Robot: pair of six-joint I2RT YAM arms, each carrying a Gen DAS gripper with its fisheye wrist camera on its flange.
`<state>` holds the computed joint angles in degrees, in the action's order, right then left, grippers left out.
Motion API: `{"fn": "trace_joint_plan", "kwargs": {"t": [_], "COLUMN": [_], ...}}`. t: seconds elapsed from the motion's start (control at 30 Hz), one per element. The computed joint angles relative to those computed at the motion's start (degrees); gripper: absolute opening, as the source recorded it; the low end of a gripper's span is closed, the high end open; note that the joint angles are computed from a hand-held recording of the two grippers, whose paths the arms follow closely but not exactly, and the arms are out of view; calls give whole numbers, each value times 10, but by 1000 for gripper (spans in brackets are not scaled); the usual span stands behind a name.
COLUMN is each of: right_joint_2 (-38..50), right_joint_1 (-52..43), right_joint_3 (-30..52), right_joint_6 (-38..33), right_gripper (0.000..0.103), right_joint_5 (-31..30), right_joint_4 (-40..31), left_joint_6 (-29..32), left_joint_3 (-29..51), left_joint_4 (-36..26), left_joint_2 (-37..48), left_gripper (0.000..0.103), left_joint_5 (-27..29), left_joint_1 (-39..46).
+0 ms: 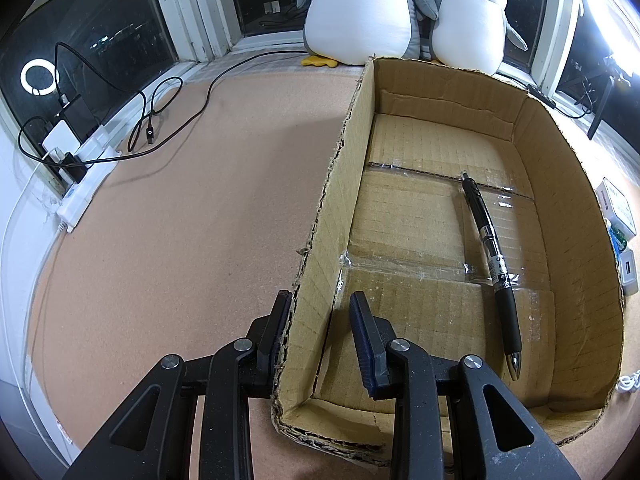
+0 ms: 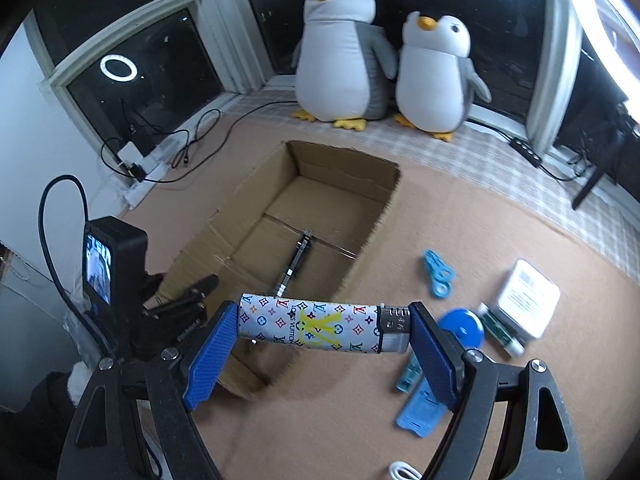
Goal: Organize rigid objects
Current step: 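Carry the patterned power bank into the box beside the pen and release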
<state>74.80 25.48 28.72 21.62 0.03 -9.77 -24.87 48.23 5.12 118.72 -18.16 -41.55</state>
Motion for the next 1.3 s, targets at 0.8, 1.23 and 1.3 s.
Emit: {"fn": "trace_joint_plan", "kwargs": {"t": [0.8, 1.23, 1.3], "right_joint_2": [224, 217, 204], "right_joint_1": [8, -7, -3], "right_joint_3": [97, 92, 88], "right_joint_6": [20, 27, 28], "right_gripper": [81, 84, 84], "right_joint_5": [-88, -108, -104], "right_joint_4": [125, 129, 125], "left_joint_6": [1, 2, 1], "left_joint_3": [-1, -3, -4], "left_joint_4": [2, 5, 6], "left_joint_2": [-1, 0, 0], "left_gripper": [32, 32, 32], "left_joint_5": [0, 0, 0], "left_joint_1": [1, 1, 1]}}
